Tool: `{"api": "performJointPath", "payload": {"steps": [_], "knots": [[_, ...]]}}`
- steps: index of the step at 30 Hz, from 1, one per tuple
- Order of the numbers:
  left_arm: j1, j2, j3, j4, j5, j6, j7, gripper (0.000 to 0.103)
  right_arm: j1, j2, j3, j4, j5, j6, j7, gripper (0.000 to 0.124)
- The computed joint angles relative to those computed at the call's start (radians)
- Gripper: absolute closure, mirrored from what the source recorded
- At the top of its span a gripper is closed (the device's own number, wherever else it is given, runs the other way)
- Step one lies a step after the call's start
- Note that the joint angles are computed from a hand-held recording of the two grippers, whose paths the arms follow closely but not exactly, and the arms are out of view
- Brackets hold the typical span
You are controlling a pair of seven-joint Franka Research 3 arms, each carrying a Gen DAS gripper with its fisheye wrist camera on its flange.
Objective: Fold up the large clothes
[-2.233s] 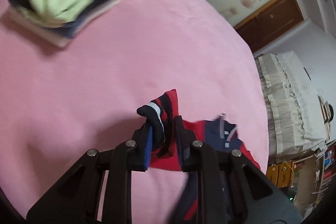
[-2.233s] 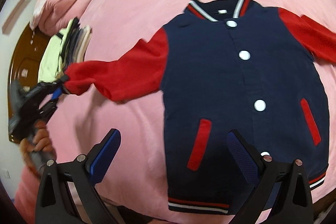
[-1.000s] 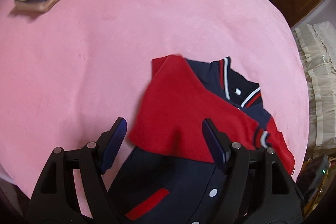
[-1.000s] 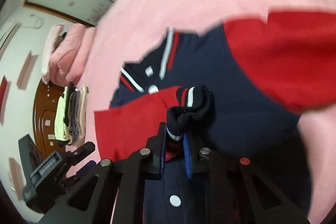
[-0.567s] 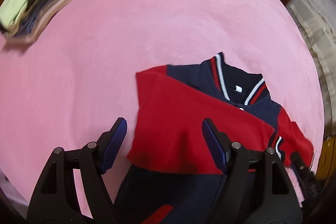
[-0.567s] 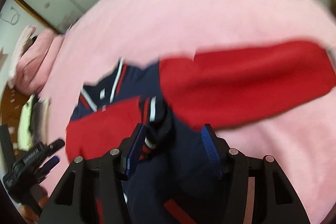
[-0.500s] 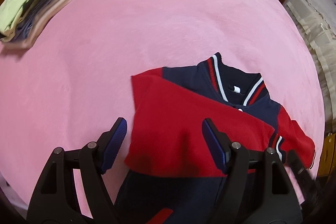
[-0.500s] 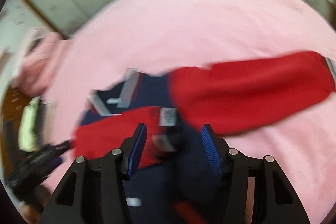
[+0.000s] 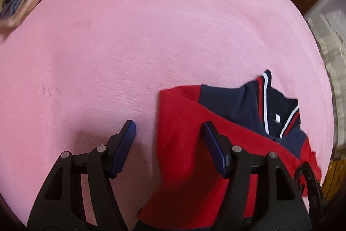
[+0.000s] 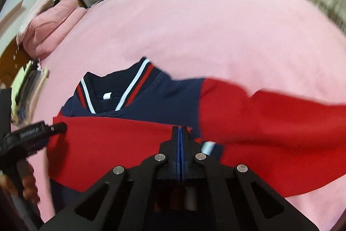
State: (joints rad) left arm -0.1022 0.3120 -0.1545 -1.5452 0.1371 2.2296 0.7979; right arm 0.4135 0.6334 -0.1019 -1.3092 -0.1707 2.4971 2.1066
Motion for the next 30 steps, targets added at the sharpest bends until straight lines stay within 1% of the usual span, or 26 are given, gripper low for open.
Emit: {"api": "performJointPath", "payload": {"steps": [1,2,3,4,5,6,7,8,9,10,11,13,15,16,17,18,19,20,21,23,24,25,26,28,29,30], "knots": [[-0.013,-0.015,0.009,-0.013,0.028,0.015,-0.042,0.046,0.015,-0.009,-0.014,-0.015,0.001,0.027,0.0,0.124],[-0.022,-0.033,0.012,-0.031,0.051,0.034,-0.071,0.05,0.008,-0.025,0.006,-0.046,0.072,0.102,-0.035,0.124],[-0.026,-0.054,0.01,-0.054,0.062,0.055,-0.086,0.056,-0.031,-0.024,0.061,-0.042,0.213,0.131,-0.138,0.124],[-0.027,-0.069,0.005,-0.07,0.061,0.071,-0.092,0.058,-0.091,-0.027,0.149,-0.048,0.302,0.143,-0.204,0.124],[-0.023,-0.088,-0.006,-0.092,0.035,0.091,-0.085,0.063,-0.144,-0.013,0.233,-0.036,0.359,0.125,-0.24,0.124],[-0.019,-0.097,-0.014,-0.104,0.01,0.099,-0.072,0.066,-0.168,0.017,0.282,0.001,0.401,0.083,-0.266,0.124],[-0.019,-0.105,-0.018,-0.114,-0.003,0.092,-0.063,0.069,-0.168,0.044,0.296,0.032,0.422,0.048,-0.284,0.124],[-0.029,-0.104,-0.014,-0.108,0.029,0.054,-0.069,0.072,-0.146,0.061,0.275,0.055,0.424,0.026,-0.283,0.124],[-0.051,-0.091,-0.003,-0.082,0.113,-0.029,-0.086,0.076,-0.107,0.081,0.226,0.088,0.388,-0.01,-0.252,0.124],[-0.067,-0.084,0.009,-0.079,0.167,-0.07,-0.089,0.076,-0.071,0.096,0.177,0.116,0.358,-0.036,-0.213,0.124],[-0.048,-0.095,0.005,-0.108,0.153,-0.055,-0.071,0.076,-0.033,0.09,0.106,0.109,0.309,-0.05,-0.133,0.124],[-0.015,-0.125,0.003,-0.171,0.079,0.028,-0.065,0.076,-0.01,0.05,0.037,0.054,0.258,-0.052,-0.012,0.124],[-0.012,-0.118,0.002,-0.157,0.065,0.018,-0.074,0.076,-0.03,0.005,0.037,-0.02,0.26,0.013,0.027,0.124],[-0.017,-0.116,0.002,-0.146,0.072,0.005,-0.091,0.076,-0.019,-0.005,0.013,-0.036,0.229,0.026,0.063,0.123],[-0.02,-0.127,0.004,-0.145,0.077,-0.007,-0.12,0.076,-0.015,-0.037,0.005,-0.087,0.193,0.067,0.105,0.122],[-0.027,-0.146,0.002,-0.153,0.083,-0.015,-0.158,0.076,-0.04,-0.069,0.032,-0.131,0.227,0.124,0.085,0.123],[-0.032,-0.159,-0.002,-0.158,0.083,-0.013,-0.182,0.076,-0.088,-0.068,0.095,-0.14,0.299,0.165,0.023,0.123],[-0.034,-0.179,-0.009,-0.175,0.067,0.009,-0.195,0.076,-0.132,-0.06,0.163,-0.137,0.375,0.182,-0.046,0.123],[-0.033,-0.195,-0.016,-0.192,0.041,0.018,-0.185,0.076,-0.166,-0.037,0.225,-0.109,0.447,0.164,-0.129,0.123],[-0.037,-0.224,-0.029,-0.216,-0.005,-0.006,-0.145,0.076,-0.184,-0.028,0.273,-0.103,0.513,0.128,-0.231,0.123],[-0.044,-0.223,-0.032,-0.215,0.01,-0.019,-0.138,0.076,-0.177,-0.002,0.282,-0.064,0.524,0.084,-0.269,0.123],[-0.052,-0.222,-0.034,-0.213,0.039,-0.035,-0.132,0.076,-0.159,0.019,0.272,-0.03,0.518,0.045,-0.286,0.123],[-0.063,-0.215,-0.037,-0.202,0.08,-0.079,-0.125,0.076,-0.141,0.025,0.252,-0.022,0.514,0.032,-0.286,0.123],[-0.061,-0.209,-0.031,-0.203,0.081,-0.089,-0.108,0.077,-0.111,0.01,0.198,-0.056,0.505,0.065,-0.242,0.123],[-0.061,-0.208,-0.026,-0.206,0.099,-0.102,-0.126,0.076,-0.093,0.018,0.17,-0.062,0.485,0.094,-0.199,0.123],[-0.056,-0.207,-0.022,-0.202,0.09,-0.125,-0.126,0.073,-0.101,-0.006,0.157,-0.103,0.479,0.106,-0.167,0.123]]}}
